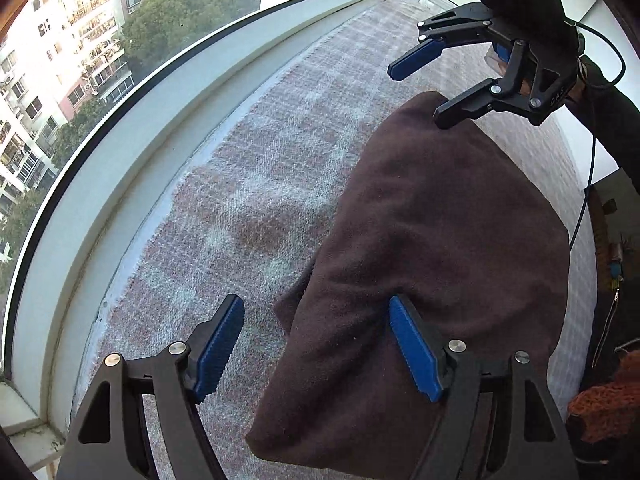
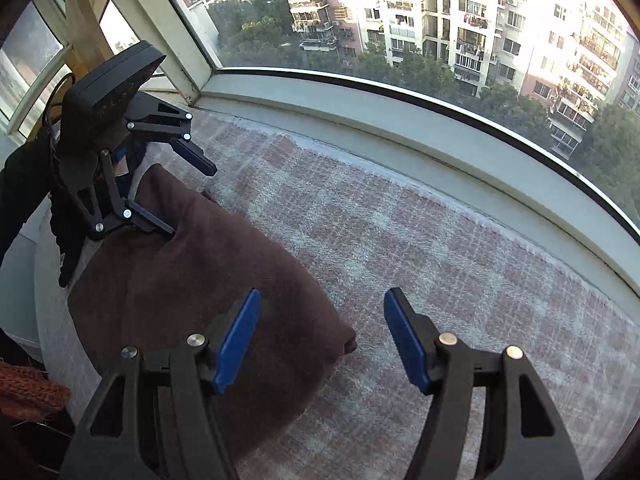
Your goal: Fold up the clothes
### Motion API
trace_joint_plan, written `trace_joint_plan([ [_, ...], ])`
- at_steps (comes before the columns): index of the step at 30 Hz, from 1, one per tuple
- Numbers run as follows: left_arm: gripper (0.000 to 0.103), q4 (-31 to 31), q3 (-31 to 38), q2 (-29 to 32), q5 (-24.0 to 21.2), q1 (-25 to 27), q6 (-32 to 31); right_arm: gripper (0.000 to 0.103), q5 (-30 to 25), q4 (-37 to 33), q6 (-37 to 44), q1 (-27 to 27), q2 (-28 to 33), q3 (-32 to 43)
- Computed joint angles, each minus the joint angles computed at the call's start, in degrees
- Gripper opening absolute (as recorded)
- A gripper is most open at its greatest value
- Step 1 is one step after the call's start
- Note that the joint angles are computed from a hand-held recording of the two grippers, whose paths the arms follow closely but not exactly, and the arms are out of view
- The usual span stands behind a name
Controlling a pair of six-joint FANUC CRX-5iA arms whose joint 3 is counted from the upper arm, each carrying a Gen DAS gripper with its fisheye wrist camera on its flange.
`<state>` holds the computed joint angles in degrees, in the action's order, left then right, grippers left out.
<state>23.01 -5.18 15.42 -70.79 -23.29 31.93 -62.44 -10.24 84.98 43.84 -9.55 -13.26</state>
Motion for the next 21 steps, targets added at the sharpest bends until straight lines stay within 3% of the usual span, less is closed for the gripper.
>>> trace_joint_plan([
  [3, 0.075, -0.1, 0.0, 0.1, 0.0, -0.4, -0.3, 0.064, -4.4, -1.2, 5.1, 0.0, 3.9, 3.6],
  [5, 0.069, 0.5, -1.5, -1.2, 1.2, -0.7, -2.6, 0.064, -6.3, -3.1, 7.5, -0.9, 5.8, 5.4],
  [7, 0.049, 1.2, -3.1, -2.5, 2.5, -0.9, -5.0, 0.064, -8.1, -5.6, 10.0, -2.3, 7.4, 6.9],
  [10, 0.045, 0.5, -6.9, -6.3, 7.7, -2.2, -7.7, 0.067, -10.4, -9.1, 11.5, -4.6, 9.5, 8.7],
  [11, 0.045, 0.3, -6.3, -5.9, 7.0, -2.1, -6.2, 0.067, -11.3, -10.3, 11.1, -5.5, 10.1, 9.3],
  [14, 0.056, -1.0, -4.3, -4.9, 5.3, -1.6, -1.1, 0.068, -12.1, -11.3, 9.2, -6.4, 9.6, 9.3],
  [18, 0.074, -2.8, -5.5, -7.1, 6.5, -0.9, 3.4, 0.068, -7.8, -8.5, 3.4, -5.3, 2.5, 3.8],
  [21, 0.076, -3.2, -5.2, -6.9, 4.1, 0.3, 8.3, 0.068, -5.4, -7.0, -2.7, -4.4, -3.0, -1.1],
])
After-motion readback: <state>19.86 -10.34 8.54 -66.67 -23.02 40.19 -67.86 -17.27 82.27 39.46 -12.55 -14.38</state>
